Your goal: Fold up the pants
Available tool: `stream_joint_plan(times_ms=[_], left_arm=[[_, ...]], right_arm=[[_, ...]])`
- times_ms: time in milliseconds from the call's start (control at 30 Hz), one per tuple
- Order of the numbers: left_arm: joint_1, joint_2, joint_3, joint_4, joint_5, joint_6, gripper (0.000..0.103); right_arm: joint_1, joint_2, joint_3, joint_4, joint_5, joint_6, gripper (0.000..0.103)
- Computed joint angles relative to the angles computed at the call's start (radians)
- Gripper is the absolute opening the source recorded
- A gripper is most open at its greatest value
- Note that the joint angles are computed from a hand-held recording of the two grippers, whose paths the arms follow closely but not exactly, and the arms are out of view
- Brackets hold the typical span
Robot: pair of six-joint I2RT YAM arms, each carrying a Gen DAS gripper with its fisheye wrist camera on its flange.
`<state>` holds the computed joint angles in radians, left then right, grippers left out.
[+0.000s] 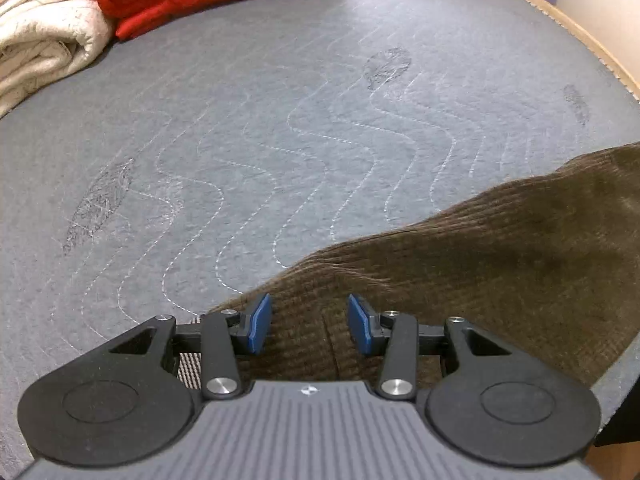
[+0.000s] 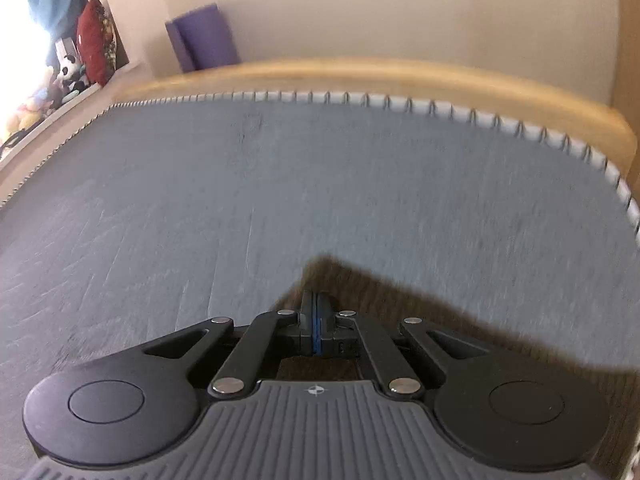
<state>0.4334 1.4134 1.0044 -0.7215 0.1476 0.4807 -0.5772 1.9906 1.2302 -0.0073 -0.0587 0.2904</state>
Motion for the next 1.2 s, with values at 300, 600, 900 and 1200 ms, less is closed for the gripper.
stream_joint_plan(times_ms=[300, 600, 900, 1200], left_arm=[[0.02, 0.095, -0.005, 0.047, -0.122, -0.003, 0.022], [-0.002, -0.049, -0.073, -0.202, 0.047, 0.213, 0.04], [0.141, -0.173, -0.178, -0.312, 0.143, 0.505, 0.044], [-0.002, -0.47, -0.255, -0.311, 0.085, 0.356, 0.043]], right_arm=[[0.015, -0.32, -0.209, 0.009, -0.196, -0.16, 0.034], [-0.181, -0.622, -0.296, -0.307, -0.338, -0.211, 0.039], [-0.408, -0.721, -0.353, -0.469, -0.394, -0.258, 0.042], [-0.442, -0.757, -0.357, -0.535, -0.457, -0.249, 0.042]])
